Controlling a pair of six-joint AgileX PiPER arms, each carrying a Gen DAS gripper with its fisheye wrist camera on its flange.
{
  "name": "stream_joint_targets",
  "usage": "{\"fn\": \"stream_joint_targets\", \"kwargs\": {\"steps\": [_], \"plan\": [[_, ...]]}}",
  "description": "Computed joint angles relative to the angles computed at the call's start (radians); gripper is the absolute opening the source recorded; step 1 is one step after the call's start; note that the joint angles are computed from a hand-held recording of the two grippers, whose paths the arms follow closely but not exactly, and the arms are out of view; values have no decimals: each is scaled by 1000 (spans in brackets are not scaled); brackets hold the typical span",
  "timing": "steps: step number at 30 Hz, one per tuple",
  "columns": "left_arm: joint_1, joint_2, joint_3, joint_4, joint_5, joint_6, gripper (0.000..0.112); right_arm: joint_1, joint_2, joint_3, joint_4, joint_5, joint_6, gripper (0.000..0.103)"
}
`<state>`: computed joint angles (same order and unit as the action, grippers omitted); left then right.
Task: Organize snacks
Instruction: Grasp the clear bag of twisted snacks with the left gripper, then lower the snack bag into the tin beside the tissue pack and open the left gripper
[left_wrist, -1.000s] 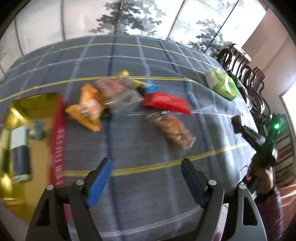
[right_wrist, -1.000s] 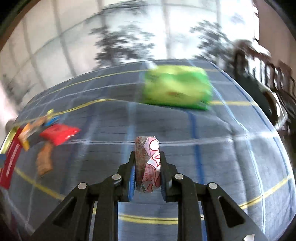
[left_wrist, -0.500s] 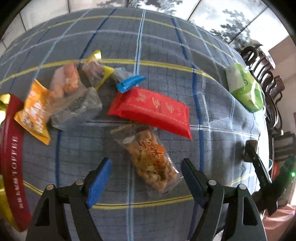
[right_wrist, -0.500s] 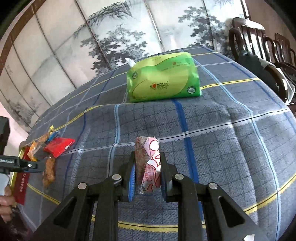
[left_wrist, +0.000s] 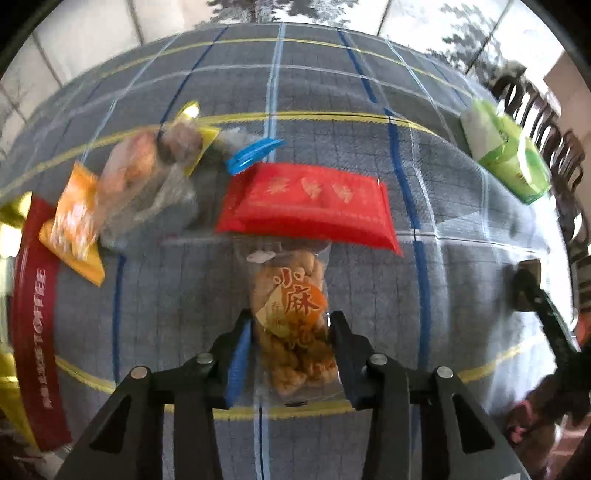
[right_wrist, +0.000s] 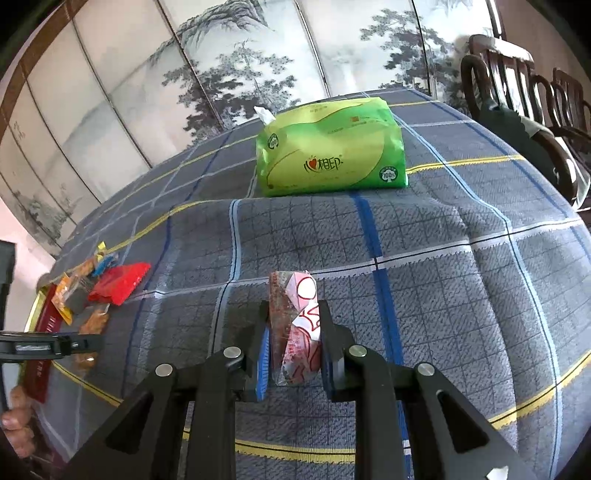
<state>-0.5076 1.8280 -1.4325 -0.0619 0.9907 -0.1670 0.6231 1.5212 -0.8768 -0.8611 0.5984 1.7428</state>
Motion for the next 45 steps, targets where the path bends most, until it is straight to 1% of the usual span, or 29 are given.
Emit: {"fn": "stream_joint_targets", "kwargs": {"steps": [3,5,7,10,12,15,16,20,27,35,45], "plan": [[10,-103,126,20,-68,11,41,11,19,-26,14,37,-26,20],[37,-187,209,-6,-99,61,41,19,30,-43,24,62,-42,20],[52,-268,275,11,-125,74,41,26,43,-60,32,86,-58,20],[68,-368,338,20,-133,97,41,38,66,-92,46,127,-85,20],[87,-455,388,49,-142,107,41,39,69,-95,47,132,-87,20],[124,-523,409,67,-144,144,41,41,73,-102,48,137,-89,20],[128,-524,400,75,-146,139,41,45,82,-114,52,149,-95,20],[206,-561,414,56,-154,201,41,56,107,-147,62,186,-114,20],[359,-571,421,-24,-148,324,41,71,138,-184,70,231,-132,20],[452,-581,434,-43,-176,399,41,74,148,-195,72,243,-137,20],[573,-527,414,-94,-178,495,41,79,163,-213,75,255,-139,20]]}}
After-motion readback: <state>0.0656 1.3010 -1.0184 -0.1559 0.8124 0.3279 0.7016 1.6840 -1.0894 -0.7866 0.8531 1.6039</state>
